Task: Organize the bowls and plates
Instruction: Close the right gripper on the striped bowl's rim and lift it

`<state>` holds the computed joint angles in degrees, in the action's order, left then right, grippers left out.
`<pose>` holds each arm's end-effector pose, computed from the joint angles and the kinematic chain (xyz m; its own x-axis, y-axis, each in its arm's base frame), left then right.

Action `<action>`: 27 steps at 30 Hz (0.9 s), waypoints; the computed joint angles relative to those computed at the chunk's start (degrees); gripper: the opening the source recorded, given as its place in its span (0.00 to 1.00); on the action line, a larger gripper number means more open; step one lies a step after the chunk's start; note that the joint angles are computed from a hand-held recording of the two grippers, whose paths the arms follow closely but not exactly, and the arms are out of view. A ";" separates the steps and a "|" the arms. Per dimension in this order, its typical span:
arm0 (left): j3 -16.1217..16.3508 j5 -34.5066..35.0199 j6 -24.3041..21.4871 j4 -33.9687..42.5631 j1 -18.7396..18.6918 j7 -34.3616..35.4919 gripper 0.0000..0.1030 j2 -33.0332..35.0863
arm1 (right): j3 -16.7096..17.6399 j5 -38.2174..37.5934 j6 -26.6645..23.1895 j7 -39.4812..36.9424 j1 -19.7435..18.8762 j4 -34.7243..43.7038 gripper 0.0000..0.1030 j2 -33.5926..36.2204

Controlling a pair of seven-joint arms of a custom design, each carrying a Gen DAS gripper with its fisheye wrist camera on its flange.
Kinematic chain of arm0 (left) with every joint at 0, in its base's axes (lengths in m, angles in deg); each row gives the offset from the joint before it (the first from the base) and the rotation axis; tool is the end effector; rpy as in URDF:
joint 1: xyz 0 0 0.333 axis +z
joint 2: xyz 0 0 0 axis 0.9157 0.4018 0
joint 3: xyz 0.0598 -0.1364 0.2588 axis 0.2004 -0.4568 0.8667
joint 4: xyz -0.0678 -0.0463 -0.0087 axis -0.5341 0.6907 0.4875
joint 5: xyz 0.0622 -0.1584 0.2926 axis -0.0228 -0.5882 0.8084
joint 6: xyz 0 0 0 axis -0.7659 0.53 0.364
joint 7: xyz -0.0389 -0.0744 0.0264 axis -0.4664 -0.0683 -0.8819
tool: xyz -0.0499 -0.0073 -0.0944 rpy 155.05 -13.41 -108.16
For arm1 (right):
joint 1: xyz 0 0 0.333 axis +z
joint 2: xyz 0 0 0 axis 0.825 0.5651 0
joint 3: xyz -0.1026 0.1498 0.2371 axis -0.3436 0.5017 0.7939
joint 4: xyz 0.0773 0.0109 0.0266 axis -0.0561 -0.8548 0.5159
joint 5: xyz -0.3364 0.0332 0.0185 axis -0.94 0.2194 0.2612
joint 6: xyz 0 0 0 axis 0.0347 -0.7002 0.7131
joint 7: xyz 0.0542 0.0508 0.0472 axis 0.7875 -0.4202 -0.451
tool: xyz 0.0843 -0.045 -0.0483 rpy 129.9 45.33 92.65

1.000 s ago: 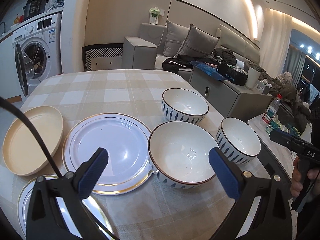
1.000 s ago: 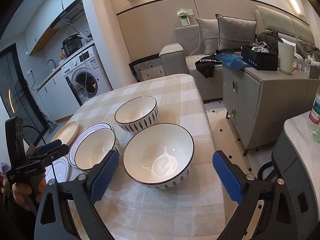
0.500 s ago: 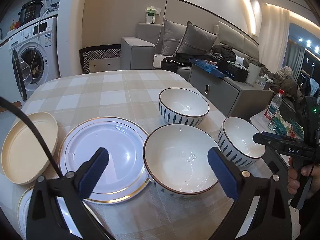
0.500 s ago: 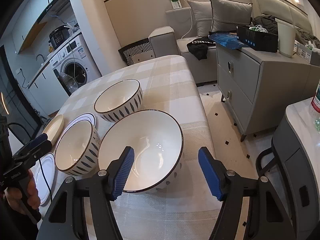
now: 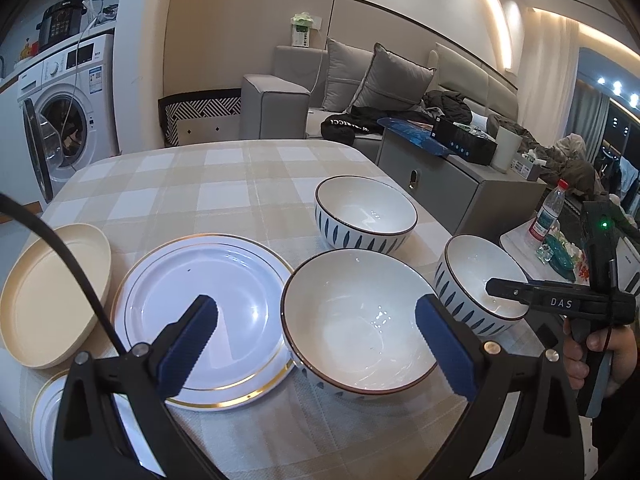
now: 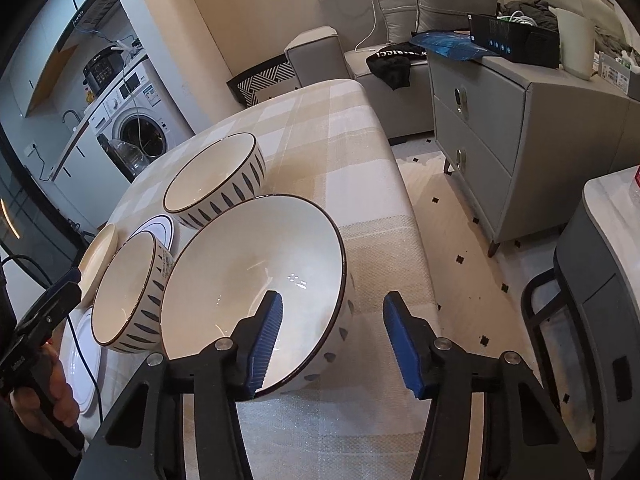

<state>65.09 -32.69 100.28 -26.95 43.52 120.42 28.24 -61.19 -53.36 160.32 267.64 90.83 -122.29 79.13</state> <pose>0.6844 -0.3584 0.4424 -0.6396 -0.7501 0.1684 -0.5508 0.2943 -0.7811 0.6038 0.3957 0.3914 -0.3875 -0.8778 -0.2818 -0.6396 0.4761 -0.6035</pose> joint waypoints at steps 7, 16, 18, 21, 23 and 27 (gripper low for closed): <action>-0.51 -0.45 0.72 -0.68 0.08 0.85 0.96 -0.20 | 0.65 2.03 3.71 -1.86 -1.43 1.44 0.42 2.06; -1.43 -1.65 2.52 -3.38 -0.08 3.63 0.96 -1.52 | 0.26 4.31 6.68 -1.10 -2.05 1.07 0.31 2.59; -1.61 -2.11 2.80 -4.41 0.00 4.10 0.96 -2.12 | -0.30 4.29 7.59 0.84 -1.92 -0.40 0.21 1.72; -1.58 -2.63 3.00 -5.13 -0.03 4.18 0.96 -2.56 | -0.05 4.00 8.01 0.97 -2.10 -1.18 0.16 1.05; -1.84 -3.06 3.39 -5.99 0.11 4.66 0.96 -3.08 | 0.00 3.72 7.18 0.53 -1.79 -0.58 0.15 1.16; -2.72 -4.31 4.77 -9.65 0.71 6.64 0.96 -5.22 | 0.29 3.40 8.70 1.05 -1.96 -2.76 0.15 -0.18</action>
